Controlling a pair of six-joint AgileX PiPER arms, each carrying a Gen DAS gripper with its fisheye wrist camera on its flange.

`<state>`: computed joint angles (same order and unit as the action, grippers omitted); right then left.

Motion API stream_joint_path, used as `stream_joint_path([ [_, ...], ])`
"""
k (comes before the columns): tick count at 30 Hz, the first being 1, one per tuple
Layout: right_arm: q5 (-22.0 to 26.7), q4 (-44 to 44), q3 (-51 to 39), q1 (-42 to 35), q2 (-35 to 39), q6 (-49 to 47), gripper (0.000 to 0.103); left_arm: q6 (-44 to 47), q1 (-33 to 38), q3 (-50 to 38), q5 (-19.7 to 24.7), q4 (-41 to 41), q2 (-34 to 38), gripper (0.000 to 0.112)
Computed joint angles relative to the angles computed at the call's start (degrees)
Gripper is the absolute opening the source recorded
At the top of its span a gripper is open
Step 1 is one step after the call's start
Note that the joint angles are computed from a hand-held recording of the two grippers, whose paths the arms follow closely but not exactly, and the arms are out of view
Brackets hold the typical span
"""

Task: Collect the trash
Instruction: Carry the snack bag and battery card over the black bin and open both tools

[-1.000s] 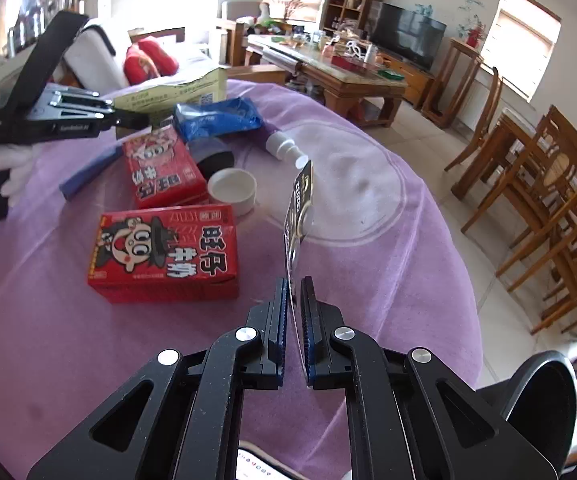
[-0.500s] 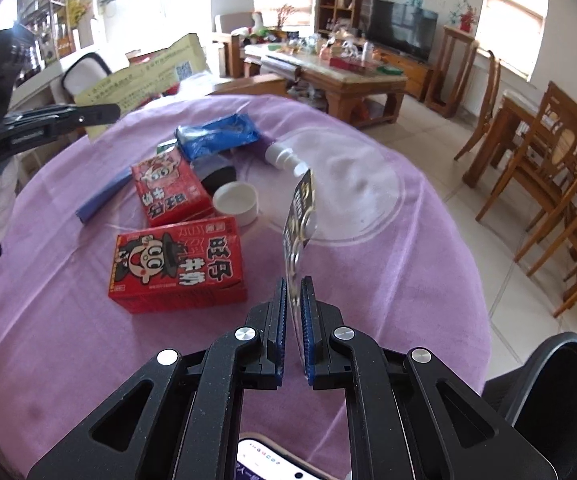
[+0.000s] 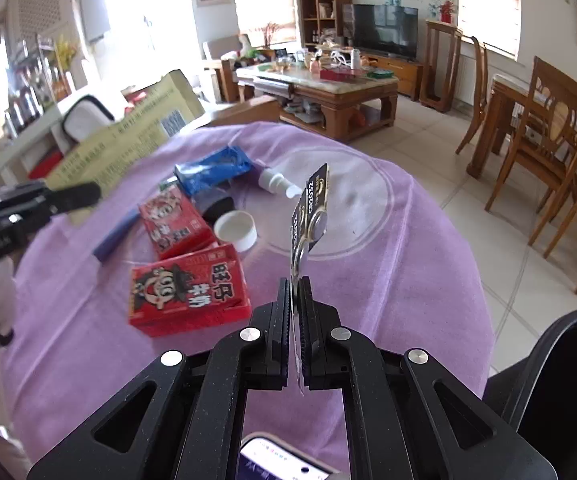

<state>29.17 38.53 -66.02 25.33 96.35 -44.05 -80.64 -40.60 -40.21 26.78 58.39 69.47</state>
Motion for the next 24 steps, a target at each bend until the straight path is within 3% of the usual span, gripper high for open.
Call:
stream_joint_path([
  [7, 6.4, 18.3, 8.0, -10.3, -10.5, -15.5, 0.005, -4.7, -4.5, -3.9, -0.2, 2.9, 4.2, 0.007],
  [14, 17.6, 29.9, 15.0, -27.2, -18.9, -26.7, 0.006, -10.5, -10.5, -12.8, -0.2, 7.4, 12.8, 0.007],
  [16, 22.7, 32.3, 16.3, -34.3, -20.4, -29.6, 0.006, -10.9, -12.0, -16.0, -0.2, 7.9, 15.6, 0.007],
  [24, 38.1, 34.1, 17.7, -59.4, -18.8, -38.3, 0.006, 0.6, -16.7, -34.9, 0.0, -0.8, 30.8, 0.007],
])
